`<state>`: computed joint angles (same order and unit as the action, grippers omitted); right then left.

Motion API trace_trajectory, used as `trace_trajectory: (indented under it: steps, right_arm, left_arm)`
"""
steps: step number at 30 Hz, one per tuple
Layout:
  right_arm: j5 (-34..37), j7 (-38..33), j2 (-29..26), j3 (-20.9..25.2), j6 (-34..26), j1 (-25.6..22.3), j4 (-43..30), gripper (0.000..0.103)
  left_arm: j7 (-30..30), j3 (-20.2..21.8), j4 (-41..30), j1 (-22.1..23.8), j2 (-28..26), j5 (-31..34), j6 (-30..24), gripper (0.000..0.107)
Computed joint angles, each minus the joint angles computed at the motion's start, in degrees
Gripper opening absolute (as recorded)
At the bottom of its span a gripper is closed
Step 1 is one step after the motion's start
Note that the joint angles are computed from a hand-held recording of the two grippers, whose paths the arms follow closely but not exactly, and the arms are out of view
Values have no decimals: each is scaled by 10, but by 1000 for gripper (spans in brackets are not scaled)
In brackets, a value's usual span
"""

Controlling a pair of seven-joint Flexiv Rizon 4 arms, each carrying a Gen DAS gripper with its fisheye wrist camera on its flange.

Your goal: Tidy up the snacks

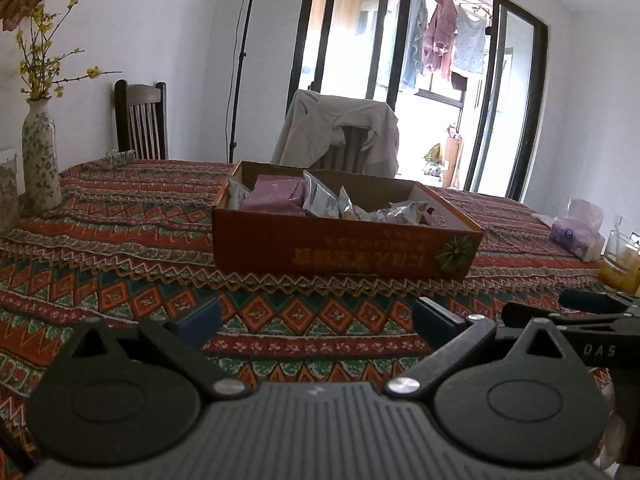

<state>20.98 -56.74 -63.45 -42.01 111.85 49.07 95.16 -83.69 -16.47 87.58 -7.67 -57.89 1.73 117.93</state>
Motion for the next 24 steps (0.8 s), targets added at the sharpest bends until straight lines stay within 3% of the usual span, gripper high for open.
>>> trace_trajectory:
  steps: [24]
  right_arm:
    - [3,-3,0,-4,0,5,2,103]
  left_arm:
    - [-6,1,3,1,0,3,3,103]
